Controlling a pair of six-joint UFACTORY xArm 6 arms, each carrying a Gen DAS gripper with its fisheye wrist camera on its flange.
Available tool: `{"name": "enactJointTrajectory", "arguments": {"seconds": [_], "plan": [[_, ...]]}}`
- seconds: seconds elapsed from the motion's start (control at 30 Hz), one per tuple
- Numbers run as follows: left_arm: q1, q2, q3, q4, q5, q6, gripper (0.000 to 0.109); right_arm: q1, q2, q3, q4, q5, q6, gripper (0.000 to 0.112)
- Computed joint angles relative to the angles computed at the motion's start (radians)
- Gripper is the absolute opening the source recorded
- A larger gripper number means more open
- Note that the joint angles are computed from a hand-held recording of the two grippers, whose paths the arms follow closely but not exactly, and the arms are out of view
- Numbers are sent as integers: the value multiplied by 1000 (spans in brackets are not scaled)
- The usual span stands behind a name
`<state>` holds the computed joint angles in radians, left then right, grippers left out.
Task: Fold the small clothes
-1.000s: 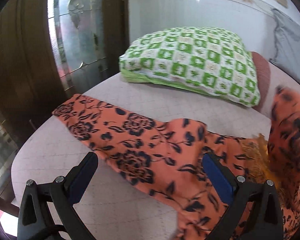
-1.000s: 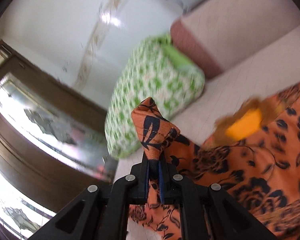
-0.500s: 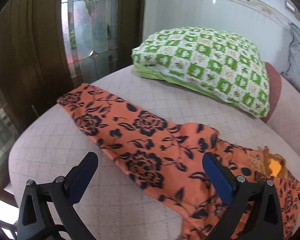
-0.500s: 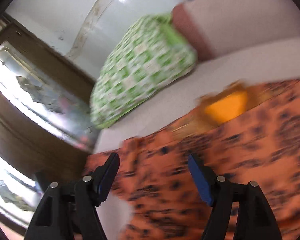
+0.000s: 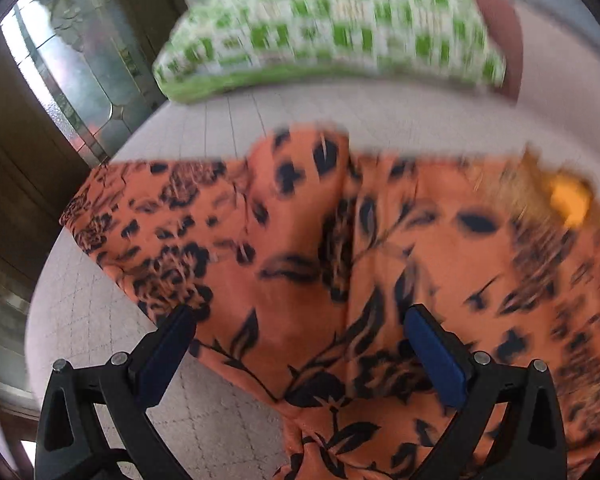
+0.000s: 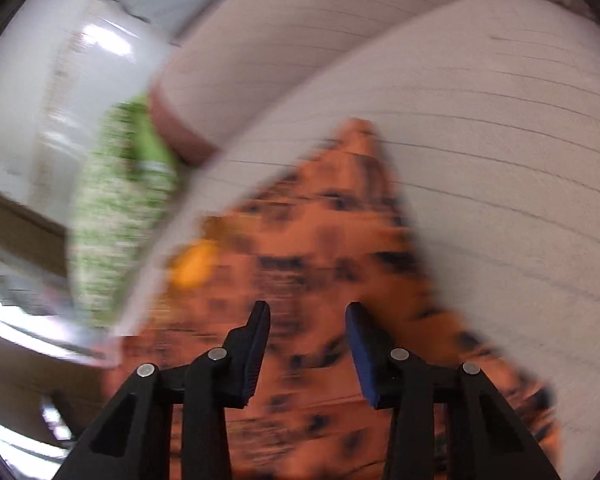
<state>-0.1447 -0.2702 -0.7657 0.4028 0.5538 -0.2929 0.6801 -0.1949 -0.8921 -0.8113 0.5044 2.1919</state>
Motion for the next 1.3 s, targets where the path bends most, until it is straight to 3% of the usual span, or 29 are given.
{"name": "enactJointTrajectory", "arguments": {"seconds": [0.1, 0.2, 0.27, 0.4, 0.47, 0.5, 0.57, 0.67, 0.87, 1.07, 1.23, 1.3], "plan": [[9, -6, 8, -37, -14, 5, 103, -28, -31, 62, -55, -78, 61, 28], [32, -40, 18, -109, -31, 71, 103, 23, -65, 44, -15, 7, 3, 31], [72, -62, 16, -168, -51, 113, 103, 79, -88, 21, -71, 56, 20, 32], [207, -64, -13, -323, -80, 189, 103, 184, -98, -15, -205, 61, 128, 34], [289, -26, -46, -354, -78, 191, 103, 236, -66, -46, -254, 76, 173, 47], [323, -1, -69, -357, -66, 190, 103, 250, -47, -58, -257, 83, 176, 65], [393, 62, -121, -400, -42, 222, 103, 264, 6, -100, -240, 95, 139, 69], [469, 140, -191, -536, -21, 310, 103, 225, 77, -130, -235, -16, 134, 69], [569, 303, -377, -809, 88, 425, 103, 181, 174, -185, -196, -126, 68, 69], [602, 453, -546, -912, 184, 431, 98, 159, 215, -207, -130, -146, -24, 69], [565, 466, -537, -892, 102, 412, 96, 168, 223, -225, -147, -115, -24, 69], [551, 479, -538, -888, 63, 410, 87, 173, 229, -235, -143, -101, -32, 69]]}}
